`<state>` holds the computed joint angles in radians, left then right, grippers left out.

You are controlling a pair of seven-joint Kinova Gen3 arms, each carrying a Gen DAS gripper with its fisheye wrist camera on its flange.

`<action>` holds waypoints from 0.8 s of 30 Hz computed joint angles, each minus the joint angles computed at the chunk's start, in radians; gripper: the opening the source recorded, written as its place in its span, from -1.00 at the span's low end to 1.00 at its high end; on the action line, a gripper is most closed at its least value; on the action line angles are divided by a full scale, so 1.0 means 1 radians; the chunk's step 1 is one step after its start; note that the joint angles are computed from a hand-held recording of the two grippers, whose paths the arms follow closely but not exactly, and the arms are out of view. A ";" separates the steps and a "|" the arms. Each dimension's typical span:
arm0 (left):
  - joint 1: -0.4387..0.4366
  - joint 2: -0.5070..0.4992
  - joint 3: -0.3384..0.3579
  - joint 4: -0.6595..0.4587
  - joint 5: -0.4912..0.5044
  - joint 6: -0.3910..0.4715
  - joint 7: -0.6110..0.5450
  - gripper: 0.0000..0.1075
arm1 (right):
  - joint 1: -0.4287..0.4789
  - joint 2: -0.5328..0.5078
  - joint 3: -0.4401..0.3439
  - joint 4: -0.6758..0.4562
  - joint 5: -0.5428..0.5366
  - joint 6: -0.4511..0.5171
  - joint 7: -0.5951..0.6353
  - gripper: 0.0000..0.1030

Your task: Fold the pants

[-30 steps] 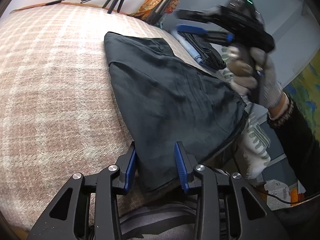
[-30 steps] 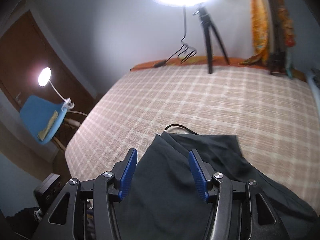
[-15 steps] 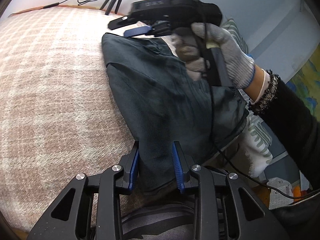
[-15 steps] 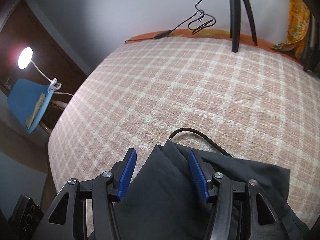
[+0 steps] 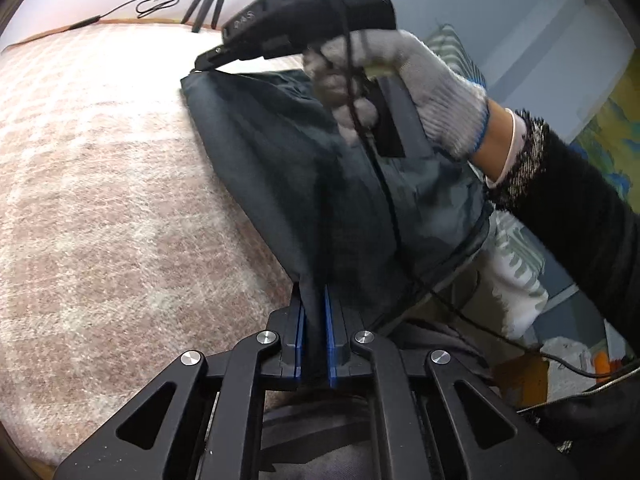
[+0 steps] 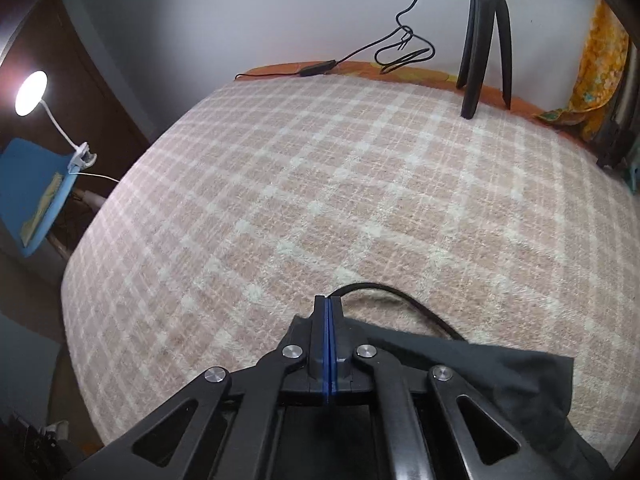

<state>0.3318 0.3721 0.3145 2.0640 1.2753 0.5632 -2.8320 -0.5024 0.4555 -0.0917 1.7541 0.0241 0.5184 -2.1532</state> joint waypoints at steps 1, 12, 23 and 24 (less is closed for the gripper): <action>0.005 -0.001 0.001 0.000 0.002 -0.007 0.003 -0.88 | -0.009 0.003 0.008 -0.004 0.007 0.007 -0.006 -1.00; -0.038 0.005 -0.022 0.025 0.111 0.061 -0.023 -0.81 | 0.075 -0.085 -0.073 0.002 -0.159 0.131 0.014 -0.09; -0.009 -0.016 -0.071 0.034 0.149 0.090 -0.048 -0.81 | -0.101 0.100 -0.006 -0.294 -0.005 0.468 -0.129 -0.01; -0.006 -0.019 -0.072 0.035 0.148 0.086 -0.048 -0.81 | -0.112 0.118 -0.002 -0.317 0.009 0.492 -0.141 -0.01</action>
